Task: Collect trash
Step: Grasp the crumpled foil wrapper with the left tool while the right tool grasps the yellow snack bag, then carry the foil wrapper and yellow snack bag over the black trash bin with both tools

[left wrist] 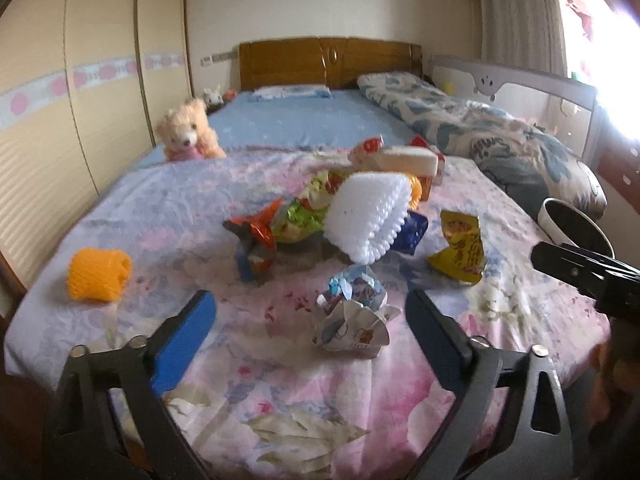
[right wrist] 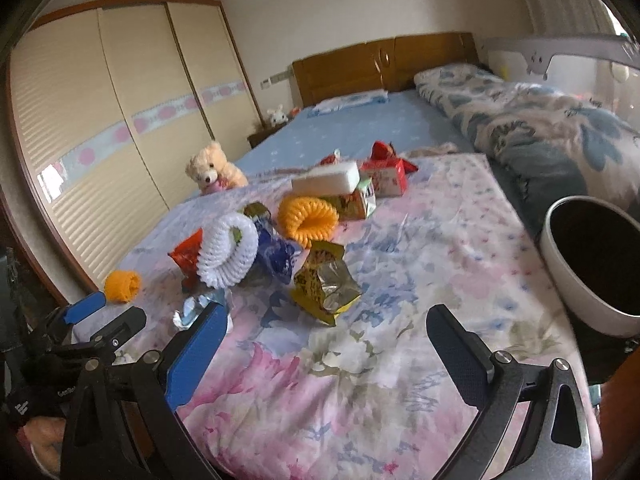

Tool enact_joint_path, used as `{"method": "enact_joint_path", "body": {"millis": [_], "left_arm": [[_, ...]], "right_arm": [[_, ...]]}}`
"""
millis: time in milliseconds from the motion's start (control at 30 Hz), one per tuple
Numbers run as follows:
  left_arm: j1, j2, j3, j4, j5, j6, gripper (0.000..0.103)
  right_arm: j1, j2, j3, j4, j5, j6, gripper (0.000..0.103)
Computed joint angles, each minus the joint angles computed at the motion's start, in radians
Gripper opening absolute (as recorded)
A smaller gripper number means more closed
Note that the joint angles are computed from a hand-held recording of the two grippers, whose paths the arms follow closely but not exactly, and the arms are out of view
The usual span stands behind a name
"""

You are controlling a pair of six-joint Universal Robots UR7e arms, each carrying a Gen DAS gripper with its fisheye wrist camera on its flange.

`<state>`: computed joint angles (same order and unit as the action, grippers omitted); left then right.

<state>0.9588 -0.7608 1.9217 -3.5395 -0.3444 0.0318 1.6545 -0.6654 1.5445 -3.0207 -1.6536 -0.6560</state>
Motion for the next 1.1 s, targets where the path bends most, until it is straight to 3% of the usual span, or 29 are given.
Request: {"method": "enact_joint_path", "body": {"millis": [167, 367, 567, 633, 667, 833, 933, 1100], "left_arm": [[0.040, -0.033, -0.007, 0.162, -0.075, -0.126, 0.093], [0.073, -0.031, -0.038, 0.259, -0.113, -0.169, 0.092], [0.103, -0.043, -0.052, 0.350, -0.179, -0.228, 0.071], [0.105, -0.045, -0.050, 0.360, -0.199, -0.228, 0.061], [0.104, -0.045, -0.049, 0.364, -0.208, -0.225, 0.049], [0.095, -0.039, -0.038, 0.332, -0.215, -0.189, 0.033], [0.087, -0.045, -0.030, 0.314, -0.244, -0.183, 0.032], [0.064, -0.029, -0.037, 0.285, -0.272, -0.119, 0.031]], "right_arm": [[0.004, 0.068, -0.099, 0.083, -0.033, 0.014, 0.096], [0.007, 0.148, -0.218, 0.191, -0.067, 0.042, 0.086], [0.011, 0.185, -0.294, 0.281, -0.077, 0.073, 0.078], [0.012, 0.195, -0.315, 0.316, -0.088, 0.080, 0.061], [0.013, 0.198, -0.321, 0.330, -0.093, 0.083, 0.058], [0.016, 0.183, -0.289, 0.293, -0.087, 0.048, 0.026], [0.014, 0.162, -0.266, 0.290, -0.074, 0.049, 0.019], [-0.002, 0.114, -0.218, 0.285, -0.049, 0.073, 0.017]]}}
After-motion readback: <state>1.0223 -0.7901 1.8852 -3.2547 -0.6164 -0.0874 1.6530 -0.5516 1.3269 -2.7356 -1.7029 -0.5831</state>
